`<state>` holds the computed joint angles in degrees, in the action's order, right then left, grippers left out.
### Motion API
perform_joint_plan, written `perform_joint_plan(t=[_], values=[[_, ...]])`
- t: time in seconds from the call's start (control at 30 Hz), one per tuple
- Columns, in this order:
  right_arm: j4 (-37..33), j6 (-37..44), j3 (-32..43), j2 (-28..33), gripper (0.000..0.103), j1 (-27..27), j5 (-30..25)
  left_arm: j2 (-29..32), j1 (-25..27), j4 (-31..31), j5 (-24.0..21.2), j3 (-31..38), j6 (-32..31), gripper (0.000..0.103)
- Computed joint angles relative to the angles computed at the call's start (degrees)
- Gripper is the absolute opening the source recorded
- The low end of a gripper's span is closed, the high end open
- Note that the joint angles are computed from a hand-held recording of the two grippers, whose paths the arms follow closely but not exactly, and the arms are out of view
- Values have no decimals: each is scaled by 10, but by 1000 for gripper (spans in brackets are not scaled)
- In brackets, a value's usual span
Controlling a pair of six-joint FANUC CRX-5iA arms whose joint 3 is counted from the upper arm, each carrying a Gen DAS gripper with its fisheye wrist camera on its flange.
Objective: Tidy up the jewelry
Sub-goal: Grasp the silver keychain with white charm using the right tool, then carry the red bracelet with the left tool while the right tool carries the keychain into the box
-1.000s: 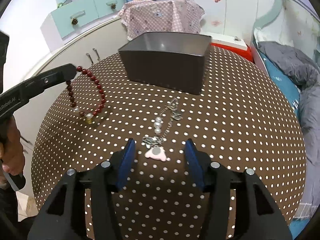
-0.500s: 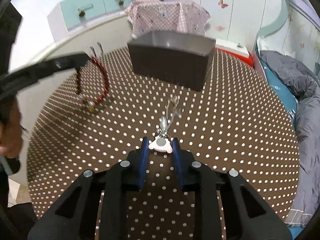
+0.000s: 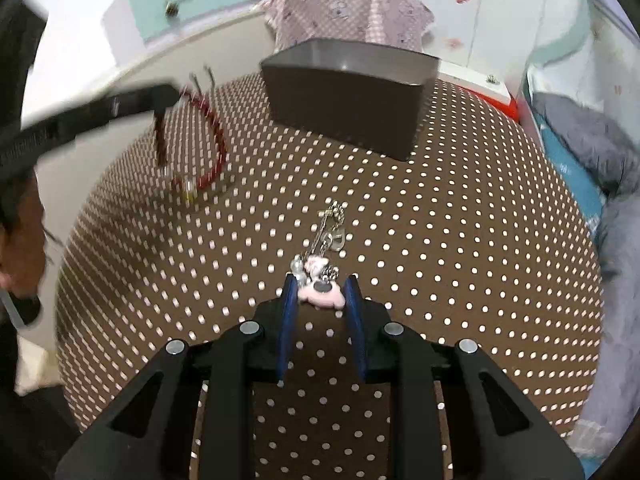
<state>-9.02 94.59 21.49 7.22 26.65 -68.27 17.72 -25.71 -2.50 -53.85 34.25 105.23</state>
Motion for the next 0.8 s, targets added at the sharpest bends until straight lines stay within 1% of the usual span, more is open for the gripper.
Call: perform_joint_plan(t=[0.13, 0.3, 0.33, 0.37, 0.4, 0.47, 0.53, 0.6, 0.67, 0.77, 0.8], values=[[-2, -15, 20, 15, 23, -8, 9, 0, 0, 1, 0, -1, 0, 8], [3, -5, 71, 63, 23, -1, -14, 1, 0, 1, 0, 0, 0, 8], [15, 0, 75, 72, 22, 6, -14, 1, -1, 1, 0, -1, 1, 8], [28, 2, 70, 72, 16, 13, -1, 0, 0, 2, 1, -3, 0, 8], [35, 3, 73, 75, 11, 17, -2, 0, 0, 1, 0, -4, 1, 8], [33, 19, 87, 84, 11, 18, -11, 0, -1, 1, 2, -5, 3, 8], [-10, 28, 97, 79, 11, 3, -10, -2, -1, -2, 5, -7, 5, 8], [-89, 28, 103, 60, 11, -33, 3, -5, -1, -3, 9, -11, 8, 8], [-162, 39, 114, 48, 11, -67, 2, -7, 0, -1, 14, -14, 8, 8], [-248, 56, 132, 35, 11, -109, -4, -9, 1, 3, 20, -16, 6, 8], [-261, 56, 141, 37, 11, -114, -5, -10, 1, 4, 23, -17, 6, 8]])
